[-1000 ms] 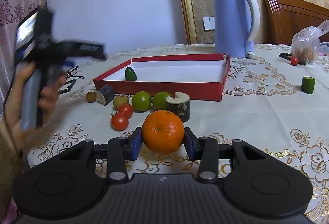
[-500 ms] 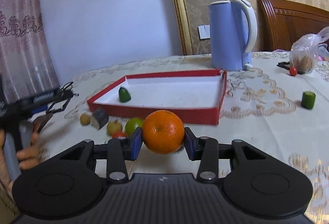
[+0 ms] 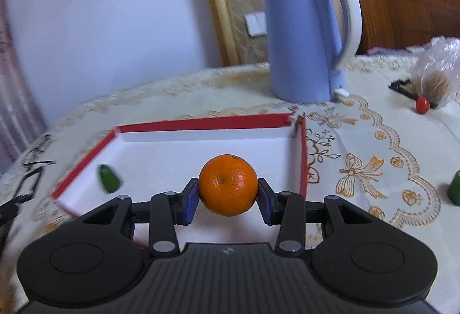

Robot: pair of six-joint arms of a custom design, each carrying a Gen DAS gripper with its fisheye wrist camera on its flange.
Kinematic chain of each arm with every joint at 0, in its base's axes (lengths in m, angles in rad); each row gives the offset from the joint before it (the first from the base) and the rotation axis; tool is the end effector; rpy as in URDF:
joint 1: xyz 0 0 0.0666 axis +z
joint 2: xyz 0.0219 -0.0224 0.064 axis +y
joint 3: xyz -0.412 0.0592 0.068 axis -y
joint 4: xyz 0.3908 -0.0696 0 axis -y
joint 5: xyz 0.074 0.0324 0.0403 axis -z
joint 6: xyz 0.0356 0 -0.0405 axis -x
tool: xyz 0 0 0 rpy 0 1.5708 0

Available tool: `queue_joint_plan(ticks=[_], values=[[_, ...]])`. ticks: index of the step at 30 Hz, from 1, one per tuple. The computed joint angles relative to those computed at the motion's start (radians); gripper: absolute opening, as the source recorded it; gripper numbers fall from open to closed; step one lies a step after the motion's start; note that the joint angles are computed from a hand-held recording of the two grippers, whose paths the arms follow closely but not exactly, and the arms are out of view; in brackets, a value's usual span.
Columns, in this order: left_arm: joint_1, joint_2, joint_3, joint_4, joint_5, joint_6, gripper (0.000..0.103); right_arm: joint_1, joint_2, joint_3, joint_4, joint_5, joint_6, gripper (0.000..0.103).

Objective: Organize fruits
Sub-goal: 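Carry the orange over the tray and open the right tool to drop it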

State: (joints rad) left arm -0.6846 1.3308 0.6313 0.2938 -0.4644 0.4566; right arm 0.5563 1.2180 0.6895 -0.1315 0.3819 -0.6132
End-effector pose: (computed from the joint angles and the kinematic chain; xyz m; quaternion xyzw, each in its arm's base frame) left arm 0.3090 -0.2322 0.2534 -0.0333 0.8218 -0.1275 0.5544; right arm 0.3174 0.1813 0.2779 0.1085 0.8790 0.0962 0.4542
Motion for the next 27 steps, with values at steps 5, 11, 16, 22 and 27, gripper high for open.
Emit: queue_joint_plan(ticks=[5, 11, 16, 22, 27], values=[[-0.012, 0.007, 0.008, -0.005, -0.021, -0.019, 0.103, -0.063, 0.078, 0.069, -0.047, -0.025, 0.018, 0.044], [0.004, 0.008, 0.013, -0.025, 0.009, 0.003, 0.103, -0.02, -0.016, 0.012, -0.032, 0.039, 0.021, 0.056], [0.017, 0.011, 0.022, -0.051, 0.033, 0.023, 0.103, 0.124, -0.19, -0.121, 0.033, 0.185, 0.02, 0.057], [0.004, 0.024, 0.048, -0.122, -0.028, 0.036, 0.103, 0.319, -0.314, -0.227, 0.046, 0.339, -0.07, 0.07], [-0.002, 0.034, 0.076, -0.191, -0.068, 0.027, 0.103, 0.395, -0.32, -0.233, -0.018, 0.376, -0.12, 0.07]])
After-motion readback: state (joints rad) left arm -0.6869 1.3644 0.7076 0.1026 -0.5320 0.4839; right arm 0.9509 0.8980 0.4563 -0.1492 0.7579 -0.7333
